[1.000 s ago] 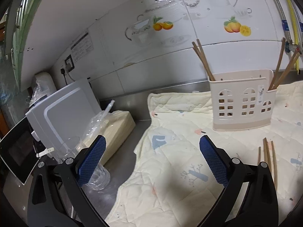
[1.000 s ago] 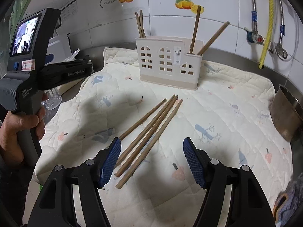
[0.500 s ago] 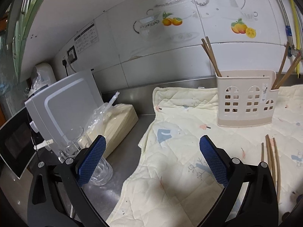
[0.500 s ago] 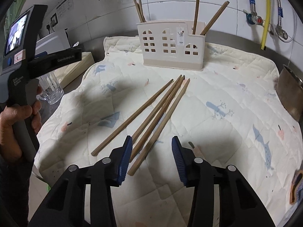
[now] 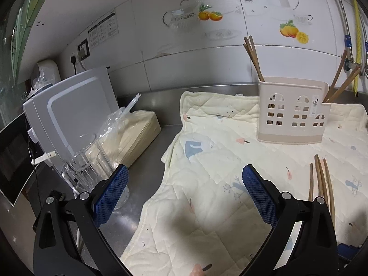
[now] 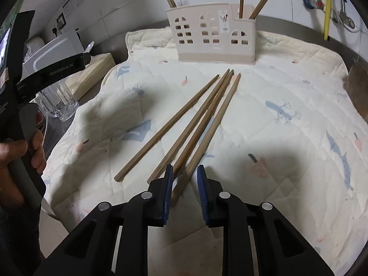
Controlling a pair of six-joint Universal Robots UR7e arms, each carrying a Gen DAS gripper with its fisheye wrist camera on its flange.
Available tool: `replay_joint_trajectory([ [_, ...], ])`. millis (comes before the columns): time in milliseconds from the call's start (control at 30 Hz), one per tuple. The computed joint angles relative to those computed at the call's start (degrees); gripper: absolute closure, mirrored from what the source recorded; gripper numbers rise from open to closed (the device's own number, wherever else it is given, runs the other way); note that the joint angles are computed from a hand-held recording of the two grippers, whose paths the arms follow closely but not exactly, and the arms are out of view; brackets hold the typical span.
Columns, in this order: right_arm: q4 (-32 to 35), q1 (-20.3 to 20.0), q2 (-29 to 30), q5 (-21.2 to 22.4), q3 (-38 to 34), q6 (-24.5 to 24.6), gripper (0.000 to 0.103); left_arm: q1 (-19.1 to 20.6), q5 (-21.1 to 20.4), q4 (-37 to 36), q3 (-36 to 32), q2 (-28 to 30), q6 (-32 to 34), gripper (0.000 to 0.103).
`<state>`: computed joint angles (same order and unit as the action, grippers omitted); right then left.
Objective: Organize utensils
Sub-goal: 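Close the right gripper on a chopstick while the left gripper grasps another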
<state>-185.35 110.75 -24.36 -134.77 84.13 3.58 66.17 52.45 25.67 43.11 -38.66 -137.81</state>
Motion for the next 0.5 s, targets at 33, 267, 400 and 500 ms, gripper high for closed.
replay_joint_trajectory([
  [33, 0.36, -0.06, 0.02, 0.17, -0.07, 0.49, 0.084, 0.06, 0.16, 0.16, 0.17, -0.11, -0.28, 0.005],
  [267, 2.47, -0.14, 0.53, -1.01, -1.19, 2.83, 0.090, 0.25, 1.33, 1.17, 0.66, -0.41, -1.14, 0.005],
  [400, 2.56, -0.23, 0.12, -1.82, -0.58, 3.58, 0.093, 0.54, 2.22, 3.36, -0.26, 0.03, -2.35, 0.005],
  [500, 1.83, 0.16, 0.23, -4.50, -0.52, 2.42, 0.094, 0.89, 3.73, 5.94, -1.27, 0.46, -3.37, 0.005],
])
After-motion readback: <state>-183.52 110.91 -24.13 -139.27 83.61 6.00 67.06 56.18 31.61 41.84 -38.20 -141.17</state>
